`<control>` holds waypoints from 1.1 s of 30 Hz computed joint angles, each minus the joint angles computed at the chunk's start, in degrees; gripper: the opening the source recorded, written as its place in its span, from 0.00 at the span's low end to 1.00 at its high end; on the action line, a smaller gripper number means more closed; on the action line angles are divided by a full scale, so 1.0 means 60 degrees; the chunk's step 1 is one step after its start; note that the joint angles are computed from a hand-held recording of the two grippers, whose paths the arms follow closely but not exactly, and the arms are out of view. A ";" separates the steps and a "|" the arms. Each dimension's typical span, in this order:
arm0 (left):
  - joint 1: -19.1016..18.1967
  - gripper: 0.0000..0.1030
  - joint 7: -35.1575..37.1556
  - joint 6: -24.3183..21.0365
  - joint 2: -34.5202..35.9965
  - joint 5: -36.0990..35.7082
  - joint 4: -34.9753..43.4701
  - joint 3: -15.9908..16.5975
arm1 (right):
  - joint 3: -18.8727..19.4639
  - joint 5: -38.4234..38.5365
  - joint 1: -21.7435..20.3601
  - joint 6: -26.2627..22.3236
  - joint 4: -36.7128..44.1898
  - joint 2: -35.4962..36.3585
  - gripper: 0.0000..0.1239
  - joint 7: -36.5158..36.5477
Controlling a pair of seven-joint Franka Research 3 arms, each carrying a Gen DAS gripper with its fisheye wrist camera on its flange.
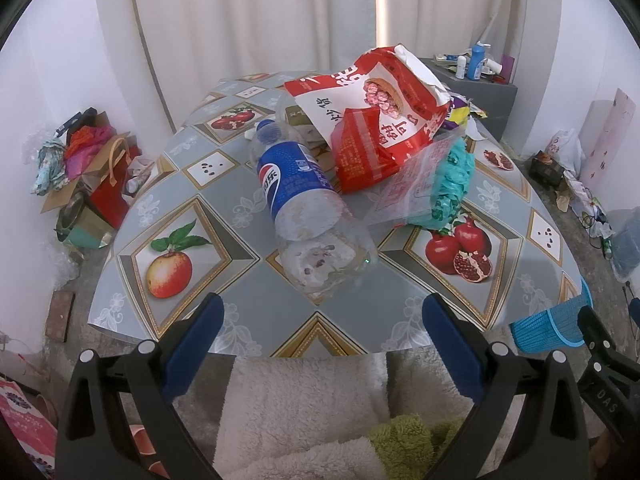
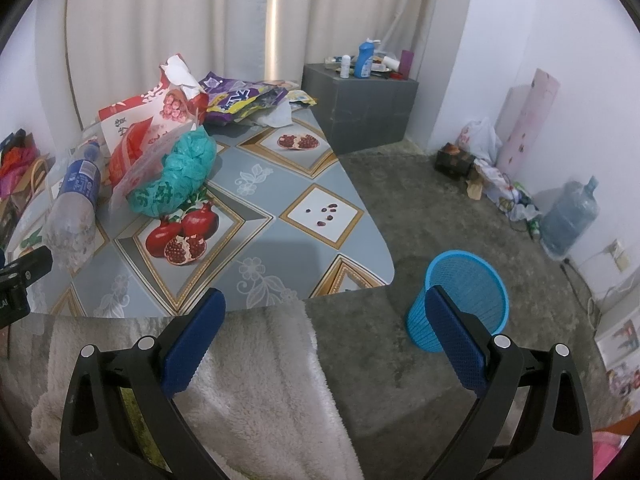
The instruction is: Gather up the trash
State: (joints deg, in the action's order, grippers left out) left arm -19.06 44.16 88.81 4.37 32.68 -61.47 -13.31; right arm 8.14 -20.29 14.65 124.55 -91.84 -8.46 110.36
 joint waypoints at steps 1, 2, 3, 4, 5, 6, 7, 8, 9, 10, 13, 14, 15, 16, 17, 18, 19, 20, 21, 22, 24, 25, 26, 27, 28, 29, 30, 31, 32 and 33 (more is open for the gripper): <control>-0.0004 0.94 0.0001 -0.0005 0.0004 0.0009 0.0005 -0.0001 | 0.0002 -0.0004 0.0003 0.0001 0.0002 -0.0001 0.77 0.0002; -0.0005 0.94 0.0001 -0.0005 0.0004 0.0009 0.0005 0.0000 | 0.0005 -0.0009 0.0005 -0.0010 -0.0005 -0.0009 0.77 0.0009; 0.0007 0.94 0.0003 0.0014 -0.0016 -0.0020 -0.0024 0.0007 | 0.0005 0.0004 0.0007 -0.0019 -0.0002 -0.0011 0.77 0.0011; 0.0000 0.95 -0.0005 0.0006 -0.0006 0.0005 -0.0014 0.0001 | 0.0008 0.0004 0.0010 -0.0015 -0.0016 -0.0024 0.77 0.0023; -0.0004 0.94 0.0005 0.0000 0.0007 0.0010 0.0005 -0.0002 | 0.0013 -0.0005 0.0011 -0.0019 -0.0019 -0.0029 0.77 0.0028; -0.0005 0.94 0.0005 0.0000 0.0007 0.0009 0.0005 -0.0001 | 0.0019 -0.0018 0.0011 -0.0025 -0.0020 -0.0032 0.77 0.0036; -0.0008 0.94 0.0002 -0.0015 0.0017 0.0008 0.0022 0.0000 | 0.0019 -0.0006 0.0014 -0.0024 -0.0028 -0.0041 0.77 0.0031; -0.0009 0.94 0.0002 -0.0015 0.0017 0.0007 0.0022 0.0001 | 0.0022 -0.0003 0.0015 -0.0029 -0.0031 -0.0046 0.77 0.0036; -0.0004 0.94 0.0003 -0.0006 0.0006 -0.0008 0.0006 0.0006 | 0.0025 -0.0005 0.0015 -0.0030 -0.0033 -0.0051 0.77 0.0040; -0.0015 0.94 0.0001 -0.0024 0.0027 0.0017 0.0035 0.0000 | 0.0030 -0.0011 0.0016 -0.0029 -0.0043 -0.0059 0.77 0.0049; -0.0016 0.95 0.0003 -0.0019 0.0028 0.0016 0.0035 0.0001 | 0.0042 -0.0009 0.0018 -0.0045 -0.0053 -0.0077 0.77 0.0066; -0.0013 0.94 0.0006 -0.0010 0.0020 0.0008 0.0020 0.0006 | 0.0046 -0.0012 0.0019 -0.0053 -0.0053 -0.0080 0.77 0.0067; -0.0018 0.94 0.0006 -0.0022 0.0029 0.0012 0.0037 0.0004 | 0.0049 -0.0006 0.0021 -0.0062 -0.0054 -0.0086 0.77 0.0066; -0.0019 0.94 0.0006 -0.0022 0.0029 0.0012 0.0037 0.0005 | 0.0075 -0.0021 0.0032 -0.0088 -0.0036 -0.0076 0.77 0.0104; -0.0023 0.94 0.0008 -0.0030 0.0039 0.0014 0.0051 0.0004 | 0.0075 -0.0026 0.0035 -0.0085 -0.0036 -0.0076 0.77 0.0109; -0.0025 0.94 0.0008 -0.0030 0.0039 0.0014 0.0051 0.0006 | 0.0078 -0.0039 0.0037 -0.0087 -0.0032 -0.0074 0.77 0.0118; -0.0024 0.94 0.0014 -0.0034 0.0040 0.0005 0.0053 0.0008 | 0.0072 -0.0030 0.0039 -0.0082 -0.0039 -0.0078 0.77 0.0115; -0.0022 0.94 0.0015 -0.0027 0.0033 -0.0005 0.0045 0.0011 | 0.0071 -0.0030 0.0040 -0.0082 -0.0039 -0.0078 0.77 0.0115; -0.0017 0.94 0.0019 -0.0019 0.0018 -0.0017 0.0028 0.0013 | 0.0072 -0.0031 0.0041 -0.0086 -0.0038 -0.0079 0.77 0.0124; -0.0012 0.94 0.0018 -0.0010 0.0002 -0.0017 0.0003 0.0014 | 0.0082 -0.0039 0.0046 -0.0095 -0.0027 -0.0070 0.77 0.0151; 0.0004 0.94 0.0014 0.0012 -0.0028 -0.0041 -0.0039 0.0012 | 0.0090 -0.0047 0.0061 -0.0088 -0.0023 -0.0059 0.77 0.0188; 0.0004 0.95 0.0012 0.0019 -0.0030 -0.0033 -0.0043 0.0005 | 0.0092 -0.0045 0.0066 -0.0084 -0.0021 -0.0054 0.77 0.0203; 0.0008 0.94 0.0012 0.0023 -0.0032 -0.0032 -0.0049 0.0002 | 0.0086 -0.0028 0.0071 -0.0094 -0.0012 -0.0051 0.77 0.0201; 0.0052 0.94 -0.0025 0.0164 -0.0259 -0.0102 -0.0388 0.0023 | 0.0085 -0.0015 0.0076 -0.0100 -0.0006 -0.0049 0.77 0.0213; 0.0094 0.94 -0.0052 0.0231 -0.0372 -0.0136 -0.0562 0.0014 | 0.0066 0.0039 0.0078 -0.0077 -0.0026 -0.0060 0.77 0.0210; 0.0119 0.95 -0.0064 0.0243 -0.0384 -0.0124 -0.0586 -0.0014 | 0.0063 0.0089 0.0085 -0.0062 -0.0039 -0.0074 0.77 0.0219; 0.0141 0.95 -0.0067 0.0259 -0.0394 -0.0110 -0.0603 -0.0035 | 0.0045 0.0170 0.0086 -0.0006 -0.0021 -0.0036 0.77 0.0212; 0.0168 0.94 -0.0091 0.0300 -0.0452 -0.0097 -0.0696 -0.0043 | 0.0017 0.0224 0.0078 0.0059 -0.0040 -0.0024 0.77 0.0181; 0.0197 0.95 -0.0120 0.0326 -0.0506 -0.0079 -0.0777 -0.0051 | 0.0067 0.0207 0.0103 0.0156 -0.0059 0.0050 0.77 0.0298; 0.0225 0.94 -0.0145 0.0337 -0.0546 -0.0045 -0.0824 -0.0061 | 0.0050 0.0346 0.0135 0.0274 -0.0048 0.0095 0.77 0.0307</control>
